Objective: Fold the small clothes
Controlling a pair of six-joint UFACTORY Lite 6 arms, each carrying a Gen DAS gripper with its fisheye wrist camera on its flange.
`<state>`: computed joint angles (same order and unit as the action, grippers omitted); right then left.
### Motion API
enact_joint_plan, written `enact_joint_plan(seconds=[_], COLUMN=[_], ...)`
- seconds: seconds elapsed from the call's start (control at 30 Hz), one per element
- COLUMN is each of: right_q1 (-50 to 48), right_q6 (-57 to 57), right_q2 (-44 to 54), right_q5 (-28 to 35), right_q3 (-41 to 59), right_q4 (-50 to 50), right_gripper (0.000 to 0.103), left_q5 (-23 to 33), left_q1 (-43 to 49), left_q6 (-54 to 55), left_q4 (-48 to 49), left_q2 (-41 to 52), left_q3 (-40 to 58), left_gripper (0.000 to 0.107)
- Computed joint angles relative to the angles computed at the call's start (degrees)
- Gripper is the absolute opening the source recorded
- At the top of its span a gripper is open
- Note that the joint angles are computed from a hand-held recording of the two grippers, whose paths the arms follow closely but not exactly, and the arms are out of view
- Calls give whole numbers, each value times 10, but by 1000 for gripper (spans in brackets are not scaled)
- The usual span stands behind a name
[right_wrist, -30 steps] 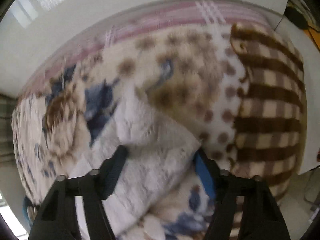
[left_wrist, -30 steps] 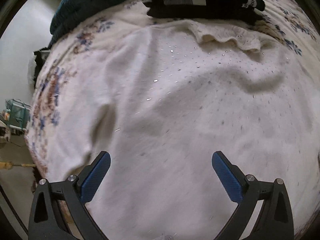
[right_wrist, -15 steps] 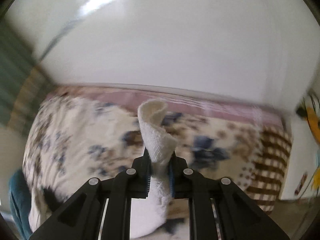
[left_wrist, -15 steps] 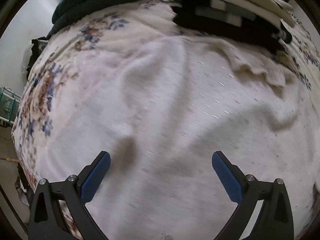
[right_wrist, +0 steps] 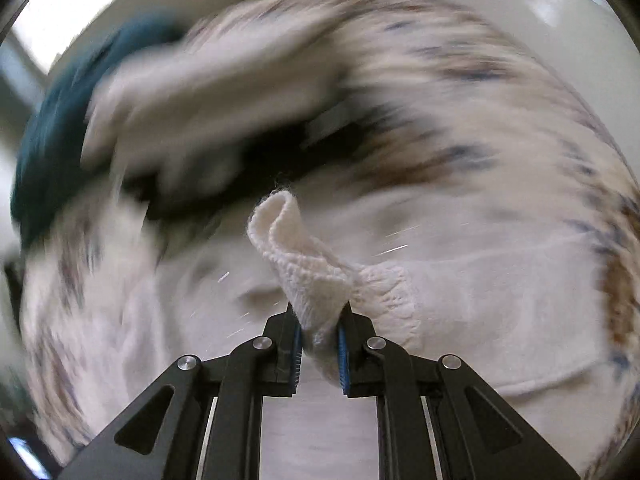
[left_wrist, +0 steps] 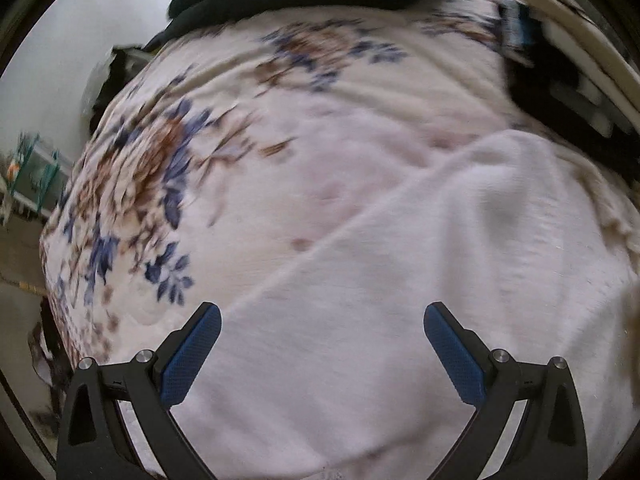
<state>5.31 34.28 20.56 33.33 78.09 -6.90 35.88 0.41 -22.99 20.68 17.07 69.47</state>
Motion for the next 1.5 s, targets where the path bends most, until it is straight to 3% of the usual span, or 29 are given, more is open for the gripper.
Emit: enact_joint_plan(seconds=[0.13,0.23,0.33,0.43,0.5,0.57,0.67,0.8,0.9,1.0,1.03,1.07,1.13,1.17,1.33,1.5], right_q1=[175,241,286,261,219,178,124,69,58,67,70,79,99,109,155,159], right_q6=[109,119,97,-10,-89,-134,-126,-96,-77,-61,-64,-60,-41,-35,-18,-9], right_q2=[181,254,345,384,333,244,97,-15,-61,-87,-92,-91,-90,-87,-44,-13], right_q5=[21,55,128,175,165,140,120,125,127,141,138,131,122,119,126,137], right_q3=[172,270,401,489,428,308,134,3,-61,-104,-119,-124,-129,-127,-68,-27], right_q4=[-63,-78,-73,6,126,210,220,248,250,245,263,274,275,274,260,250], right_gripper=[15,15,15,24,52,68,72,73,73,73,73,73,73,73,73,73], left_q5=[-37,-44,-38,-18,2,44,121,199,186,204,215,214,191,191,236,265], left_q1=[63,104,127,163,203,266,374,535,619,660,669,670,667,669,670,663], left_q6=[53,93,121,179,242,330,424,487,517,524,527,517,509,516,555,545], left_q4=[-36,-69,-102,-147,-196,-263,-327,-347,-344,-361,-378,-379,-382,-392,-453,-482], left_q2=[20,47,61,48,16,-24,-77,-83,-57,40,74,89,80,70,43,171], left_q3=[2,18,31,39,34,31,23,35,16,32,37,34,15,14,101,316], left_gripper=[103,103,103,103,103,103,103,103,103,101,96,83,49,13,9,11])
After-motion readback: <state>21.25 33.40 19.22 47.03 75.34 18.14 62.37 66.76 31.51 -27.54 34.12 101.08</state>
